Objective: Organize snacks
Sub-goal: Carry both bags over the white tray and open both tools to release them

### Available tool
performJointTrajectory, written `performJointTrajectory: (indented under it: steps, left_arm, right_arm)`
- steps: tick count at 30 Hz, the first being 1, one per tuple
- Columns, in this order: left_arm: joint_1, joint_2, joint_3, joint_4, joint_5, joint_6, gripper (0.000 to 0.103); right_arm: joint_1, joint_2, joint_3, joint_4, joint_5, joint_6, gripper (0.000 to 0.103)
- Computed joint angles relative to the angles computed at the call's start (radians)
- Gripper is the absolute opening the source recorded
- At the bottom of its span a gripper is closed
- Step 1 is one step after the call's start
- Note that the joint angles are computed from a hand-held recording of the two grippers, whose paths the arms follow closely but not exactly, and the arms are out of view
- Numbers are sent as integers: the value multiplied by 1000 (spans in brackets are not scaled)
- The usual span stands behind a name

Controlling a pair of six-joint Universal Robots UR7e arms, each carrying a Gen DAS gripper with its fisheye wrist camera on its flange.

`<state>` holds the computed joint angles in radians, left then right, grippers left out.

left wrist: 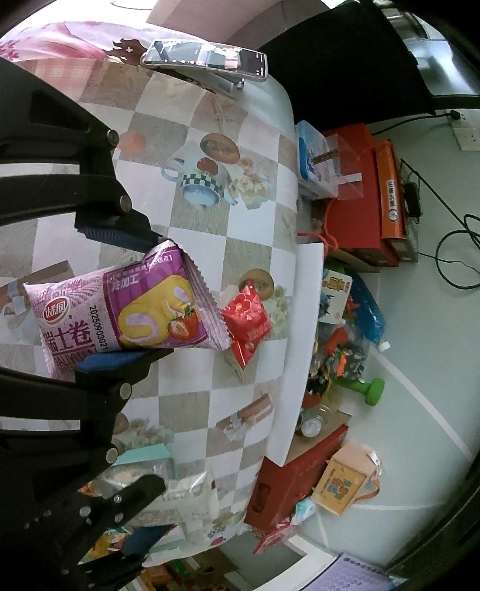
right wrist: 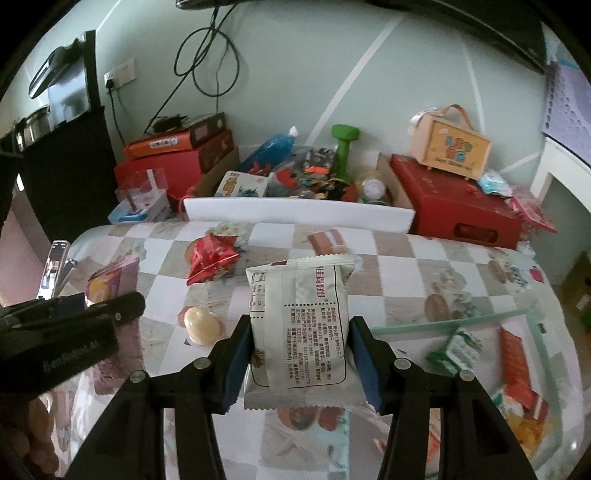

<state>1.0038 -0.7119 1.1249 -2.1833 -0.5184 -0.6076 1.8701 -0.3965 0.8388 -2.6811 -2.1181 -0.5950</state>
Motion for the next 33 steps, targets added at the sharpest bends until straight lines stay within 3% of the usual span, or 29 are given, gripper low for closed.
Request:
performJointTrajectory:
  steps: [14,21,33]
  left_arm:
    - [-29,31,-13,-103,-30,100,49]
    - [-45,75,-52,-110,-68,160,49]
    - [-76,222,-240,-16,-165,244,49]
  right_arm:
    - [-23,-116,135,-123,-64,34,55]
    - [-52,-141,126,-147,-120,82,55]
    - [-118,-191,95,-174,-228,217,55]
